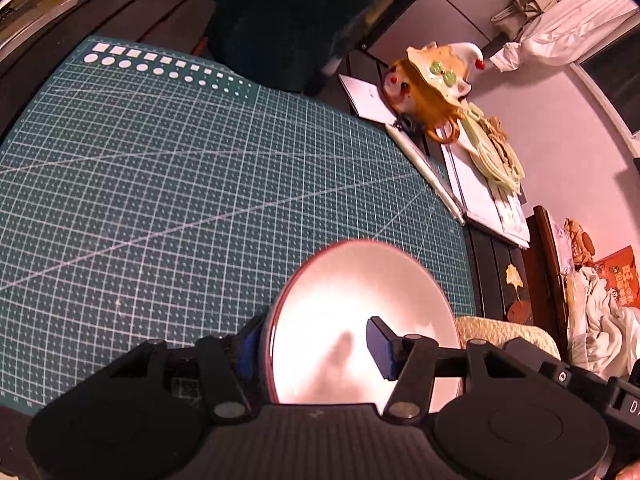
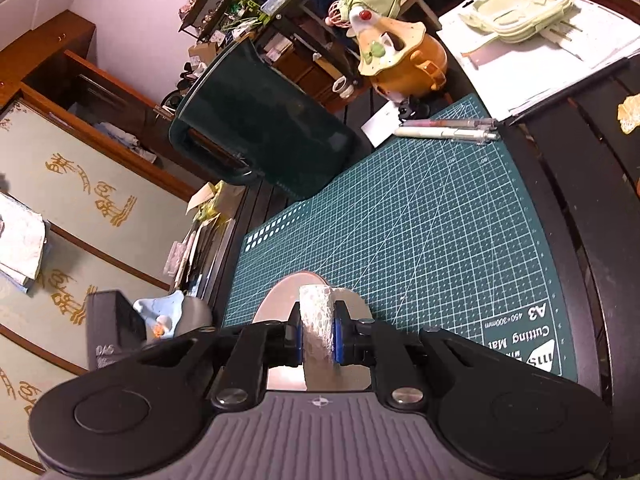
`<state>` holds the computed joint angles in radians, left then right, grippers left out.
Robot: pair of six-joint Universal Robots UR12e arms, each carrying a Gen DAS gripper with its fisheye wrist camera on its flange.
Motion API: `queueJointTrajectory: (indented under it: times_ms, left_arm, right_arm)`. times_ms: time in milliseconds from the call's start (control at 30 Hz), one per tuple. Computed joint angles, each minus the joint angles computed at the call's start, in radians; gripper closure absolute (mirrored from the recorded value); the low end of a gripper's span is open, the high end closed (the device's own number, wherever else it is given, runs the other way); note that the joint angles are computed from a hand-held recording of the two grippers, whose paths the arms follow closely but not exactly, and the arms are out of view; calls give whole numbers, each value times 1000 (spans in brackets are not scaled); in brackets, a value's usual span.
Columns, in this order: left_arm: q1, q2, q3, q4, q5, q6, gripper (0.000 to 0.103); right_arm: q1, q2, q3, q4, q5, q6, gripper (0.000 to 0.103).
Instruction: Clean bowl
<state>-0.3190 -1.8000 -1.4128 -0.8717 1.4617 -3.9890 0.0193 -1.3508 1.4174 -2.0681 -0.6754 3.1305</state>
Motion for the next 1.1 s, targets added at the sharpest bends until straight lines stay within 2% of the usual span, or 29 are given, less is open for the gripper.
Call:
queueJointTrajectory:
  times_ms: [67, 233, 467, 600, 633, 733, 933, 1100]
  left_arm:
    - [-1, 16, -10, -8, -8, -5, 48]
    - [-13, -44, 62, -77, -39, -10, 48]
    - [-18, -64, 81, -101, -17, -6, 48]
    - [-12, -51, 54, -63, -33, -6, 46]
    - [-11, -46, 44, -48, -38, -2, 39]
    - [4, -28, -14, 69, -104, -13, 17]
    - [0, -33, -9, 69, -98, 13, 16]
    - [9, -19, -41, 123, -115, -53, 15]
  right_arm:
    - [3, 3, -2, -15, -9, 5, 90]
    - [3, 14, -5, -69, -11, 40, 90]
    - [6, 13, -6, -73, -14, 22, 90]
    - [5, 15, -9, -65, -12, 26, 90]
    - [5, 15, -9, -65, -11, 25, 90]
    - [6, 14, -8, -61, -11, 20, 90]
    - [5, 13, -6, -60, -9, 21, 90]
    - [5, 14, -7, -55, -9, 20, 90]
